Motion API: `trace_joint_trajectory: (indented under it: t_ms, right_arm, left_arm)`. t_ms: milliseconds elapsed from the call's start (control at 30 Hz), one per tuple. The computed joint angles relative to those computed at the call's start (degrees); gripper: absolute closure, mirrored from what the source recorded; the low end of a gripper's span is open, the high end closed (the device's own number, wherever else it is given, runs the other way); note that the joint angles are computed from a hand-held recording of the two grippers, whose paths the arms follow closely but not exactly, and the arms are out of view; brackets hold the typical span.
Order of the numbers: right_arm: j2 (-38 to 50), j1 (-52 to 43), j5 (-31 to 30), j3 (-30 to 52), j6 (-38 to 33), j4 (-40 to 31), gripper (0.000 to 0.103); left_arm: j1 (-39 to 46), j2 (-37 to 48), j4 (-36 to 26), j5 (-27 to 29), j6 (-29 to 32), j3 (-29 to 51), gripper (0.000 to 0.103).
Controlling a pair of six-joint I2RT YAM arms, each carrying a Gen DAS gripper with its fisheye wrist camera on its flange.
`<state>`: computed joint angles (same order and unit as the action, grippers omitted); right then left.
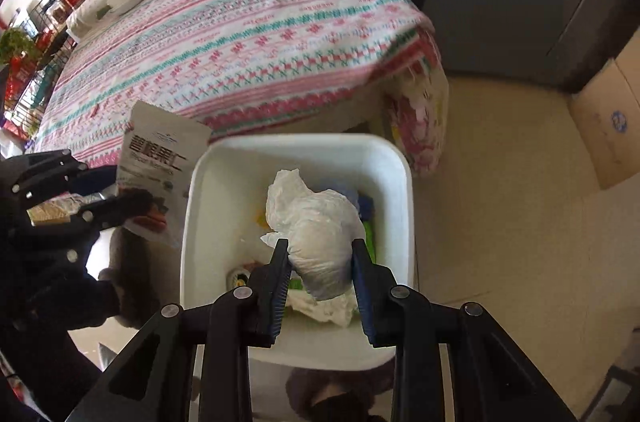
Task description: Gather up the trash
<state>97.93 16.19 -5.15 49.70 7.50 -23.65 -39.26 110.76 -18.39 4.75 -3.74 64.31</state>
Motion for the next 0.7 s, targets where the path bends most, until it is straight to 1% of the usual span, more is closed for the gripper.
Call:
trace_joint_trajectory:
  t_ms: [100, 167, 200, 233, 300, 367, 533, 567, 633, 700]
  right_arm:
    - [0.0, -1.7, -1.8, -1.0, -0.1, -0.5, 0.069]
    - [-0.1, -2.5, -2.0, -1.5, 0.2, -0.7, 0.067]
    - [-0.2, -2.8, -1.9, -1.8, 0.6, -0.8, 0.062]
    - [-0.3, -3.3, -2.2, -1.8, 0.9, -1.1, 0.060]
    - [-0.7, -4.2, -2.6, -2.0, 1.2, -1.3, 0.051]
    - [-1.2, -4.8, -2.7, -2.0, 1.0, -1.4, 0.048]
    - [-2.1, -4.8, -2.5, -1.9, 1.5, -1.4, 0.041]
    - [-2.2, -4.6, -2.3, -1.7, 1.7, -1.5, 0.039]
    - [-3.2, -3.4, -1.3, -1.8, 2.4, -1.5, 0.037]
    - [-4.6, -2.4, -0.5, -2.3, 2.9, -1.3, 0.034]
  left_arm:
    - [-1.4, 2.8, -0.7, -0.3, 0.6, 2.1, 0.076]
    - [-1.6, 3.5, -0.9, -0.8, 0.3, 2.9, 0.072]
    - [-1.4, 3.6, -1.0, -0.8, 0.1, 3.1, 0.067]
    - [-1.5, 3.7, -1.5, -1.4, -0.1, 3.5, 0.059]
    - [-1.5, 3.6, -1.9, -2.9, 0.0, 3.7, 0.053]
    - [-1.3, 3.1, -2.1, -3.3, 0.0, 3.6, 0.050]
    - [-0.5, 0.1, -2.0, -4.3, -1.2, 1.2, 0.037]
    - [-0.3, -0.9, -1.6, -4.5, -1.8, 0.3, 0.035]
    - [0.2, -2.8, -1.0, -4.4, -3.3, -1.2, 0.029]
    - [0.5, -4.6, -0.6, -5.4, -5.2, -2.9, 0.027]
